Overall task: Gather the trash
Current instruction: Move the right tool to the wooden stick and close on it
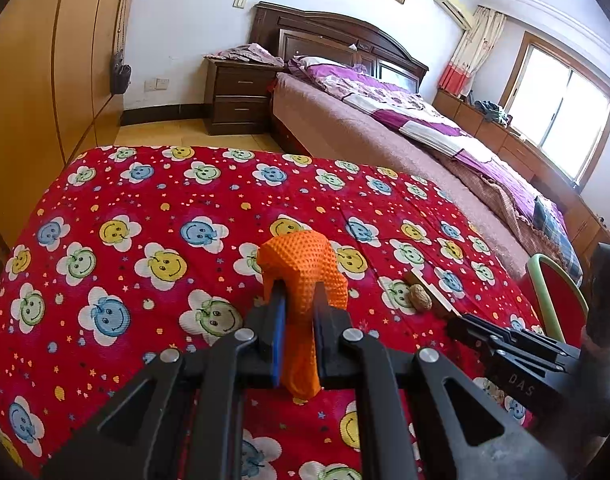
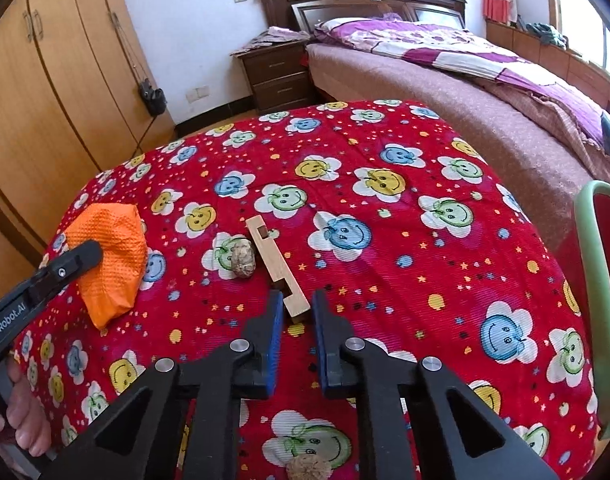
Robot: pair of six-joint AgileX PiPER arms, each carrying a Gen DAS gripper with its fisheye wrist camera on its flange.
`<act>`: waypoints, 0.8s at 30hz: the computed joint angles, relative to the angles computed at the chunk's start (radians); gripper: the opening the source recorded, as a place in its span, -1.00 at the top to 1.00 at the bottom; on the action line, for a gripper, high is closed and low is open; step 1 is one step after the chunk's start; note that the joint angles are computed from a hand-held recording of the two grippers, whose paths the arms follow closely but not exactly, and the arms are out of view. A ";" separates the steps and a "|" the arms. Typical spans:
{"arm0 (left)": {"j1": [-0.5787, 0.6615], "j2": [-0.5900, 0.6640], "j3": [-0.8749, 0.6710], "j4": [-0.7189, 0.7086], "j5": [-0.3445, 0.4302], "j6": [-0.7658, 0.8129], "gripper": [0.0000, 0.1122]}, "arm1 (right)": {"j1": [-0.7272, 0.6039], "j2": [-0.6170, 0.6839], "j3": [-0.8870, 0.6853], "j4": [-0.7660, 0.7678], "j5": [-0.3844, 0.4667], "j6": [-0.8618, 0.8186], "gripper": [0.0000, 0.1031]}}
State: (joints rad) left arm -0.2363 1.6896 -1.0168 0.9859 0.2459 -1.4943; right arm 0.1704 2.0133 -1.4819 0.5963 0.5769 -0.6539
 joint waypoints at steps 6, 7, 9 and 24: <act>-0.008 -0.001 0.004 0.044 0.003 -0.038 0.80 | -0.034 -0.043 0.054 0.079 0.014 -0.044 0.74; -0.009 -0.002 0.009 0.056 0.000 -0.051 0.80 | -0.040 -0.056 0.069 0.095 0.013 -0.056 0.74; -0.011 -0.004 0.013 0.066 -0.004 -0.064 0.80 | -0.058 -0.090 0.107 0.138 0.011 -0.091 0.74; -0.045 -0.056 0.027 0.047 0.006 -0.048 0.80 | -0.253 -0.315 0.351 0.401 0.059 -0.339 0.74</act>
